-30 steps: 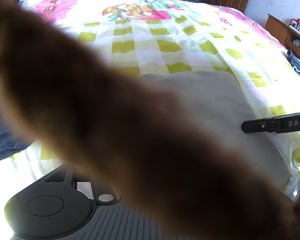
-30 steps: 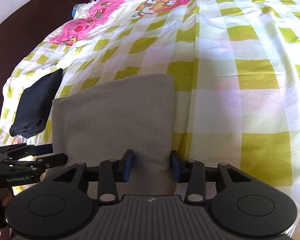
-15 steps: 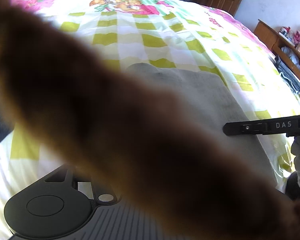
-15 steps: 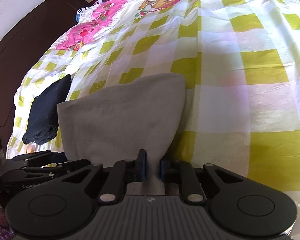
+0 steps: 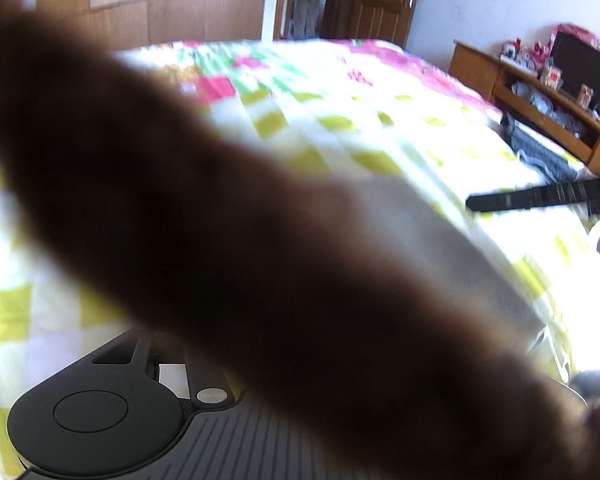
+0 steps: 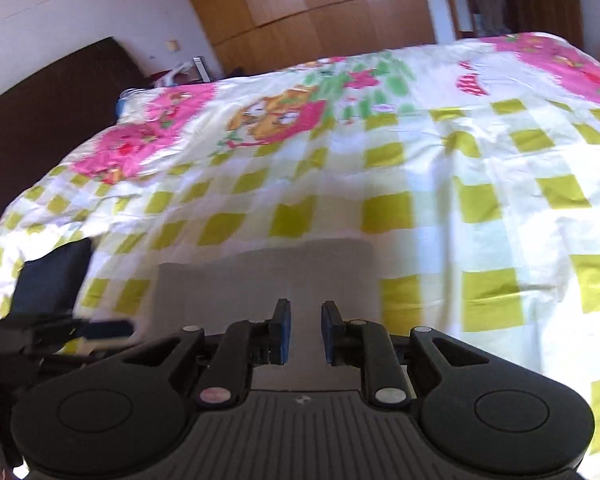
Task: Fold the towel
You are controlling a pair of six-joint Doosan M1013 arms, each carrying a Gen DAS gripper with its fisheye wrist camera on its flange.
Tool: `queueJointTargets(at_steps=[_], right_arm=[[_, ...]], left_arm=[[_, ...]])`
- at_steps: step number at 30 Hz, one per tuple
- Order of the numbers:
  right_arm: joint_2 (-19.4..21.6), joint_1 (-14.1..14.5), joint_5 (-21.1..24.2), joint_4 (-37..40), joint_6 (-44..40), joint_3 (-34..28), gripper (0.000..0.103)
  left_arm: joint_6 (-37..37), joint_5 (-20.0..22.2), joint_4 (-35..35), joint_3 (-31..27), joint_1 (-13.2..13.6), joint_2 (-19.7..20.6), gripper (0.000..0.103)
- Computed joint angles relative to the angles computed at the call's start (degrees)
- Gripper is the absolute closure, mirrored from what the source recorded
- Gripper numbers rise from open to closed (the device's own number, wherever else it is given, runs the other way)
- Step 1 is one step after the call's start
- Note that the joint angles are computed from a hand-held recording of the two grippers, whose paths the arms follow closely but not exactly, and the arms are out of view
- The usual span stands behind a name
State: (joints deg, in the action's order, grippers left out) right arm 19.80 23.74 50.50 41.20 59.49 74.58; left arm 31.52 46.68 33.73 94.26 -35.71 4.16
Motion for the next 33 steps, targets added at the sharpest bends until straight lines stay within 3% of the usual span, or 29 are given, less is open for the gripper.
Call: queueJointTargets(at_steps=[5, 7, 9, 11, 15, 17, 22, 26, 28, 30, 33], right_arm=[[1.5, 2.6, 9.7, 3.0, -6.8, 1.4, 0.070], [1.3, 3.4, 9.3, 3.5, -9.0, 3.0, 0.070], [0.8, 3.4, 8.9, 4.4, -10.9, 4.1, 0.070], [0.8, 3.1, 10.5, 4.6, -10.6, 3.7, 0.070], [-1.4, 2.1, 8.3, 7.1, -12.5, 5.7, 0.070], [-2.8, 2.4, 4.7, 4.9, -10.4, 7.0, 0.070], [-3.5, 1.1, 1.7, 4.4, -6.5, 7.8, 0.070], [-2.4, 2.8, 5.1, -3.4, -3.3, 6.8, 0.070], [-3.8, 3.0, 2.4, -4.5, -3.8, 8.1, 0.072], [-4.7, 2.3, 1.0, -2.7, -3.6, 8.7, 0.072], [-6.1, 2.3, -3.9, -5.2, -2.6, 10.2, 0.072]], left_arm=[[-3.8, 0.1, 7.5, -3.1, 0.5, 2.7, 0.055], [-2.8, 4.1, 8.9, -4.8, 0.6, 5.1, 0.054], [-0.2, 9.3, 5.7, -6.5, 1.2, 7.2, 0.054], [-1.7, 9.9, 3.7, -5.5, 1.8, 7.3, 0.050], [-7.2, 11.3, 7.2, -4.4, 0.2, 5.4, 0.050], [-9.1, 13.0, 9.0, -4.1, -1.1, 4.6, 0.051], [-13.9, 14.6, 10.5, -2.0, -4.5, 2.0, 0.052], [-12.4, 16.9, 7.2, -2.4, -5.1, 3.3, 0.052], [-11.3, 18.2, 4.3, -2.7, -4.8, 4.0, 0.052], [-13.1, 18.4, 5.7, -2.3, -5.7, 3.3, 0.052], [-14.1, 15.9, 6.8, -1.6, -7.0, 1.7, 0.052]])
